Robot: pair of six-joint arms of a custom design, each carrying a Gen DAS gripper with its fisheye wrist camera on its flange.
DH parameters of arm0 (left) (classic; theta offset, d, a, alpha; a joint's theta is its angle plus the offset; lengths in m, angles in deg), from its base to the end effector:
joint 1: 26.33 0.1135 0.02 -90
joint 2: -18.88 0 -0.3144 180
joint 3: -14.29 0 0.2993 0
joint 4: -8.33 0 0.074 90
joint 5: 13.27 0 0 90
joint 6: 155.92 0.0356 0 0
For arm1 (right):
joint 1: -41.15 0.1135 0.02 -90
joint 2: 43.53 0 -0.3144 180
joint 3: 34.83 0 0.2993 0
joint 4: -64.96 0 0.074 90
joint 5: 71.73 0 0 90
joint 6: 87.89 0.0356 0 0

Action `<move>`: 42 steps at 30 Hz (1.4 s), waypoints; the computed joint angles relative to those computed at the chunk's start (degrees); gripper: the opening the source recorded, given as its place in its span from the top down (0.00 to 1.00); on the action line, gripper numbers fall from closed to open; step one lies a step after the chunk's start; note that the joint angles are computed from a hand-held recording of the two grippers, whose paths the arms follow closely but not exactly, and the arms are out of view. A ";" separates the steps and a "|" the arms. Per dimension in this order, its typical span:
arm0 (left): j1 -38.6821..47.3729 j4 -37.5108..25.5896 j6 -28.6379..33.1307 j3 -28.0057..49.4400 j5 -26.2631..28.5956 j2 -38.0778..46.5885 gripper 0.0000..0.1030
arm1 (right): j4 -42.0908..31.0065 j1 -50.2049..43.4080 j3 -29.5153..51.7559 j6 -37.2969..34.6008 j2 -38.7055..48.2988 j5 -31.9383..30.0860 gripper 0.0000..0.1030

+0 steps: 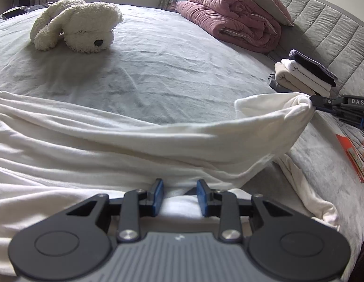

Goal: Fold clothes

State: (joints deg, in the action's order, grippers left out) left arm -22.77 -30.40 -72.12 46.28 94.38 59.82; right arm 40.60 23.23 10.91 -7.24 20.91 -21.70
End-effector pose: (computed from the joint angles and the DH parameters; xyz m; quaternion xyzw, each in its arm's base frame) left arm 0.1512 -0.0014 0.1932 -0.0232 0.9229 -0.1513 0.3533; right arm 0.2372 -0.0527 0.2320 -0.0713 0.8698 0.2164 0.4376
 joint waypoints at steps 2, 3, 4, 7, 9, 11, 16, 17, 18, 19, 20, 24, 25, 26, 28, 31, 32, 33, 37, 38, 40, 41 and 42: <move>0.27 -0.49 0.59 0.13 0.25 -0.01 0.70 | -0.24 -1.50 0.01 -1.14 -0.07 0.08 1.00; 0.28 -0.72 0.90 0.16 0.25 -0.12 0.69 | -0.34 -2.24 0.02 -1.71 -0.10 0.11 1.00; 0.36 -0.89 1.20 0.19 0.32 -0.16 0.69 | -0.58 -2.95 0.05 -2.39 -0.09 0.14 1.00; 1.56 -1.32 1.77 0.44 1.52 0.15 0.69 | -3.11 -3.79 0.17 -5.92 0.69 1.08 1.00; 2.84 -1.78 1.93 0.75 2.80 0.48 0.69 | -4.50 -3.91 0.17 -7.25 1.83 1.60 1.00; 4.16 -2.28 2.07 1.20 3.25 0.62 0.69 | -6.22 -3.71 0.40 -8.29 2.66 1.35 1.00; 7.75 -3.55 2.76 2.46 3.00 0.82 0.69 | -9.72 -1.02 1.35 -10.14 2.90 0.14 0.86; 8.68 -4.02 3.22 2.83 2.59 0.93 0.69 | -10.07 -0.11 1.52 -10.24 2.82 0.08 0.85; 9.65 -4.75 3.81 3.35 1.95 1.15 0.69 | -9.75 1.07 1.49 -10.05 2.76 0.30 0.76; 10.72 -5.33 4.60 3.88 1.41 1.42 0.69 | -9.38 2.34 1.45 -9.81 2.74 0.57 0.64; 12.40 -5.73 5.78 4.53 1.33 1.90 0.68 | -8.83 3.96 1.37 -9.35 2.82 1.03 0.60; 20.57 -6.49 10.52 8.16 1.75 5.72 0.66 | -6.60 10.95 1.49 -7.13 3.70 3.25 0.60; 22.54 -6.23 11.93 9.20 1.40 7.04 0.66 | -5.88 13.26 1.66 -6.39 4.02 4.21 0.60; 24.73 -5.63 13.46 10.26 1.06 8.50 0.65 | -5.15 15.55 1.89 -5.66 4.44 5.18 0.60; 28.62 -3.80 15.27 12.07 0.12 11.31 0.64 | -3.42 20.23 2.51 -4.05 5.58 7.14 0.60; 32.98 0.35 15.49 13.95 -2.14 16.05 0.63 | -1.16 26.68 4.21 -1.63 8.28 9.80 0.60; 33.96 1.79 15.28 14.40 -3.10 17.57 0.63 | -0.77 28.56 4.95 -1.36 9.31 10.44 0.60; 34.87 3.25 15.03 14.87 -4.11 19.10 0.63 | -0.45 30.37 5.76 -1.22 10.39 11.05 0.60; 37.97 7.66 14.67 15.39 -4.75 23.83 0.63 | -1.00 35.51 8.82 -4.32 14.72 12.49 0.56; 38.53 8.39 14.45 15.51 -4.52 24.92 0.63 | -1.15 36.46 9.37 -5.31 15.69 12.79 0.55; 39.47 9.54 14.18 16.17 -4.20 27.61 0.63 | -0.98 38.30 9.99 -7.43 17.32 14.20 0.54; 39.87 9.95 14.04 16.66 -3.76 28.99 0.63 | -0.81 39.00 10.30 -8.35 18.14 14.85 0.54; 40.18 10.15 13.91 17.35 -2.88 30.44 0.63 | -0.66 39.69 10.62 -9.28 18.97 15.50 0.54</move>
